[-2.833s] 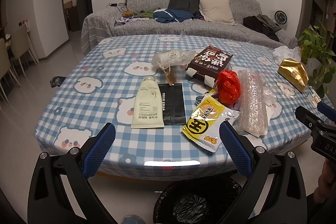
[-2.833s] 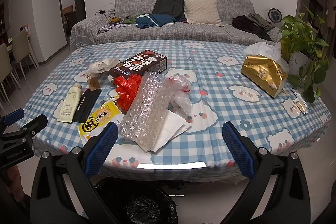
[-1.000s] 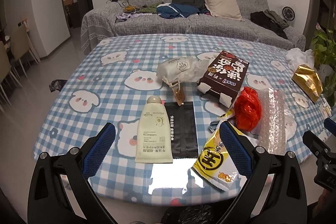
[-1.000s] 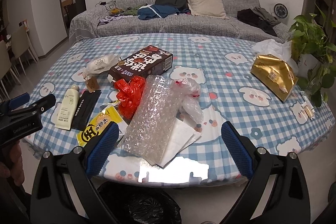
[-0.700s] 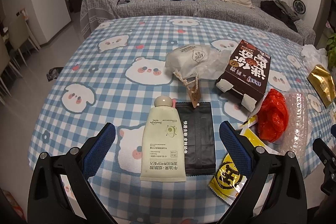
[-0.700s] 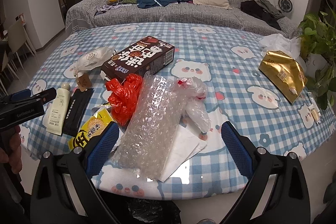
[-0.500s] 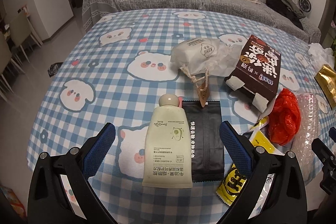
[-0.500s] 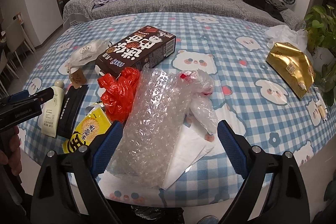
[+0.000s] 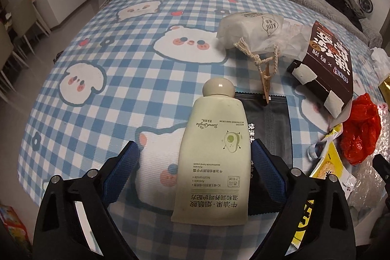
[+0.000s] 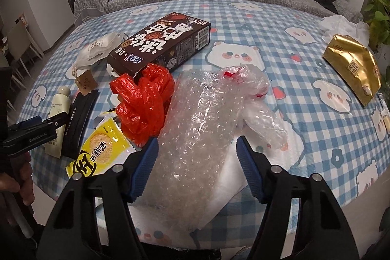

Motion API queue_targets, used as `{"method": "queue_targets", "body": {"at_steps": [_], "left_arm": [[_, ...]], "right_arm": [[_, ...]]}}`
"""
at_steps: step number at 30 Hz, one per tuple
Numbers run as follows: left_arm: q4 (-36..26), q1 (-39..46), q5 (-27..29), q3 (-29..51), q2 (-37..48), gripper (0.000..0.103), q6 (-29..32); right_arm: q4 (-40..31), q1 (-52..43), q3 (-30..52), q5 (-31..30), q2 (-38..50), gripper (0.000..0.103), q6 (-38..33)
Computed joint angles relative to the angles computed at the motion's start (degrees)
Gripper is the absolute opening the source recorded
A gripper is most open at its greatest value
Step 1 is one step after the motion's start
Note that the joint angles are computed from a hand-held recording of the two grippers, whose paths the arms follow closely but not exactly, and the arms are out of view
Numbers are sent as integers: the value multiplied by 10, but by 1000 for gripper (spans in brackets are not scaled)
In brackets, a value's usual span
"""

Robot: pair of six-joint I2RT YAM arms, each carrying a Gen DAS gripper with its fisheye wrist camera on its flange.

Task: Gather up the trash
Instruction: 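Grasp the cream lotion tube with the left tool while the right tool grasps the bubble-wrap bag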

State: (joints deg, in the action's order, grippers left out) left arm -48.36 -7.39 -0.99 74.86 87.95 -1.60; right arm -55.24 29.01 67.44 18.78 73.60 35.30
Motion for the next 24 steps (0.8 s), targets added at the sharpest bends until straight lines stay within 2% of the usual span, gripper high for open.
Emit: {"method": "queue_targets", "body": {"at_steps": [2,4,5,6,8,11,24], "left_arm": [[-6,1,11,4,4,78,0],[-5,-5,13,3,2,68,3],[-5,-8,15,3,0,58,4],[-7,-10,14,4,-1,57,3],[-6,-13,11,3,-1,57,-1],[-7,-8,19,5,-1,57,-5],[-21,-14,20,-1,-38,56,-20]], "right_arm": [[0,-4,1,-8,1,48,0],[-1,-8,1,-14,0,38,2],[-2,-11,2,-17,-1,32,2],[0,-12,0,-18,-3,30,2],[2,-14,-1,-20,-5,23,1],[3,-13,-1,-18,-8,20,2],[-16,1,12,5,-30,19,14]]}}
